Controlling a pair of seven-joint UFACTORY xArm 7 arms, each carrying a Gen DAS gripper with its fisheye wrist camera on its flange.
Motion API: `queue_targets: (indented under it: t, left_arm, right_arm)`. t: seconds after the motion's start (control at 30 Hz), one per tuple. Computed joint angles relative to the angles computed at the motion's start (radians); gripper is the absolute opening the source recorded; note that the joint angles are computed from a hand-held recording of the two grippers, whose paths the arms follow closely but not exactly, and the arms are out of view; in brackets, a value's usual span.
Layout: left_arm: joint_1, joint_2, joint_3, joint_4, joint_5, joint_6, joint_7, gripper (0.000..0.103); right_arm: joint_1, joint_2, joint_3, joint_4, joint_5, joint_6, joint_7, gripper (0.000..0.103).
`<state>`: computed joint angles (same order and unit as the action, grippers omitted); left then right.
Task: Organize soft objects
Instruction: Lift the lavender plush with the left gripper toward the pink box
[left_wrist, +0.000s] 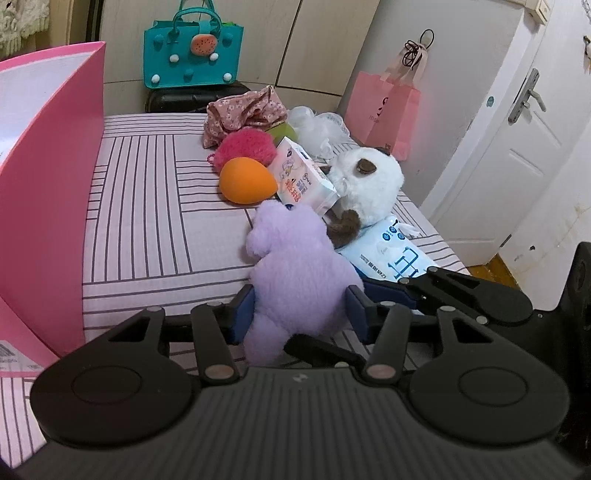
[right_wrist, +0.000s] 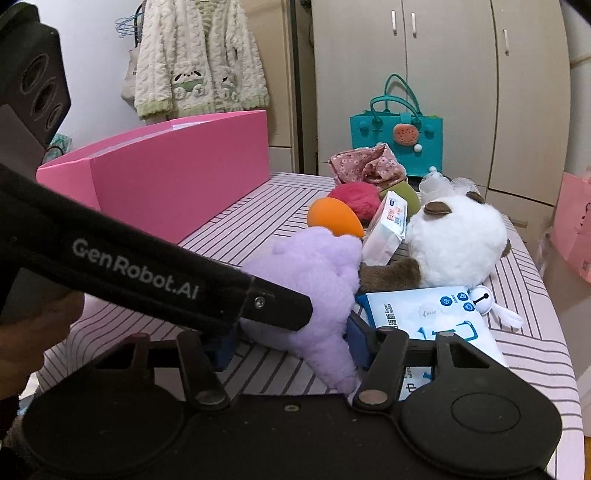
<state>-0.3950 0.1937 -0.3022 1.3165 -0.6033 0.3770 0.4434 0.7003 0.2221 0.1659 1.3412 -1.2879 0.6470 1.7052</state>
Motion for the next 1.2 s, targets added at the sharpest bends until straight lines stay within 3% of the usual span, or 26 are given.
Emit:
queue_targets:
  t: [0.23,0.37,0.5,0.7,1.2]
  left_arm:
    - [-0.026,-0.026,0.028,-0.007,0.14,0.034,-0.076,0.051]
    - [-0.014,-0.038,0.039,0.024,0.159,0.156,-0.093,0.052]
    - [-0.017,-0.073,0.054,0.017,0.195,0.223,-0.107,0.052]
    - [-0.009,-0.143,0.078,-0.013,0.201,0.314,-0.119,0.052]
    - [0.025,-0.339,0.149,-0.068,0.183,0.489,-0.136,0.052]
  right_arm:
    - [0.001,-0.005,0.006,0.001,0.025,-0.008,0.025,0.061]
    - [0.004,-0.013,0.013,-0.002,0.063,-0.022,-0.007,0.061]
    - [-0.003,-0.023,0.018,-0.01,0.107,-0.072,-0.019,0.061]
    - [-0.017,-0.027,0.026,0.004,0.282,-0.156,-0.129,0.061]
    - [0.064,0.011,0.02,0.142,0.444,-0.156,-0.368,0.061]
